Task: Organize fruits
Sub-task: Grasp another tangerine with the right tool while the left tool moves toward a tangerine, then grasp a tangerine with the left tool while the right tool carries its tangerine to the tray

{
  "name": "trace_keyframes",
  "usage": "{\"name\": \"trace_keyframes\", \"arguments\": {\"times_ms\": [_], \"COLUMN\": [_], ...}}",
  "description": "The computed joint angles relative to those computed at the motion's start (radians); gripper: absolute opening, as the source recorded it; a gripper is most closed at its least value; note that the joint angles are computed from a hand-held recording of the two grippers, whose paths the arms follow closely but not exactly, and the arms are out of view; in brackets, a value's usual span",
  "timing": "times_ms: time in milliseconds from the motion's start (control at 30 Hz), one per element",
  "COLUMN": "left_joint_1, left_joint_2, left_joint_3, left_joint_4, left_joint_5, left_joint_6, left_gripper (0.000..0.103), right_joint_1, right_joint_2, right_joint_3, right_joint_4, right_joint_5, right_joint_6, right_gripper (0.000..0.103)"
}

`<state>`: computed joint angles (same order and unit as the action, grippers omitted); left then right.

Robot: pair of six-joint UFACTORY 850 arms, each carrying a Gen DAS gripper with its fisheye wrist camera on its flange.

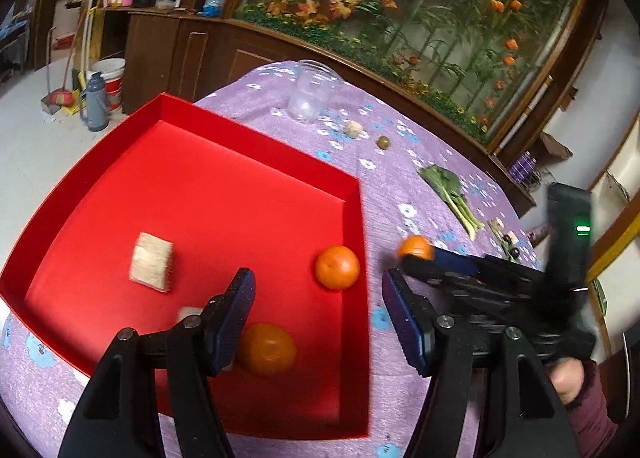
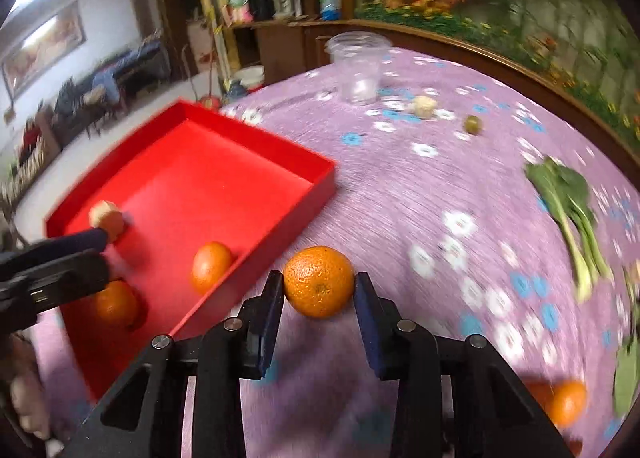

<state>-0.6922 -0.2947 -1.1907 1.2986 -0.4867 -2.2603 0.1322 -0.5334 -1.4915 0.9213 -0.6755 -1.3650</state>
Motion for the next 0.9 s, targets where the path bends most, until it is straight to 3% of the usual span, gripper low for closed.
{"name": "trace_keyframes", "arguments": {"times_ms": [167,367,533,667,733,767,900], "left_joint_1": [-0.021,-0.064,-0.098,-0.120,-0.124,-0.125,-0.122], "left_joint_2": [-0.074,-0.228,-0.372,-0.481,-0.514,-0.515,-0.492], "left_joint_3": [-0.098,-0.301,-0.504,-0.664,-0.711,-0.715,-0.675], "left_joint_4": [-0.100,-0.434,-0.719,-0.765,-0.761,-0.755,-0.726], "left_joint_5": [0.066,0.112,0.057,-0.069,-0.124,-0.133,-0.115], "left_joint_6": [0.180,0.620,1.008,1.134,1.151,1.151,1.097], "left_gripper": [0.065,0.065,0.065,0.065,0.055,0.034,0.031], "right_joint_1": [-0.141,-0.289,-0.349,-0.370,-0.375,-0.377,-0.382], "right_joint_2": [0.082,0.113,0.123,0.132,0.135,0.136,0.149], "right_joint_3": [0.087,0.162,0.205,0.231,0.238,0.240,0.255], "right_joint_4": [0.134,0.167,0.202,0.214,0.218,0.221,0.236], "right_joint_5": [-0.079,-0.105,-0.149,-0.172,-0.182,-0.184,-0.188], "right_joint_6": [-0.022,0.027,0.009,-0.018,-0.026,-0.034,-0.064], "right_gripper": [0.039,0.039,0.039,0.039,0.039,0.039,0.039]}}
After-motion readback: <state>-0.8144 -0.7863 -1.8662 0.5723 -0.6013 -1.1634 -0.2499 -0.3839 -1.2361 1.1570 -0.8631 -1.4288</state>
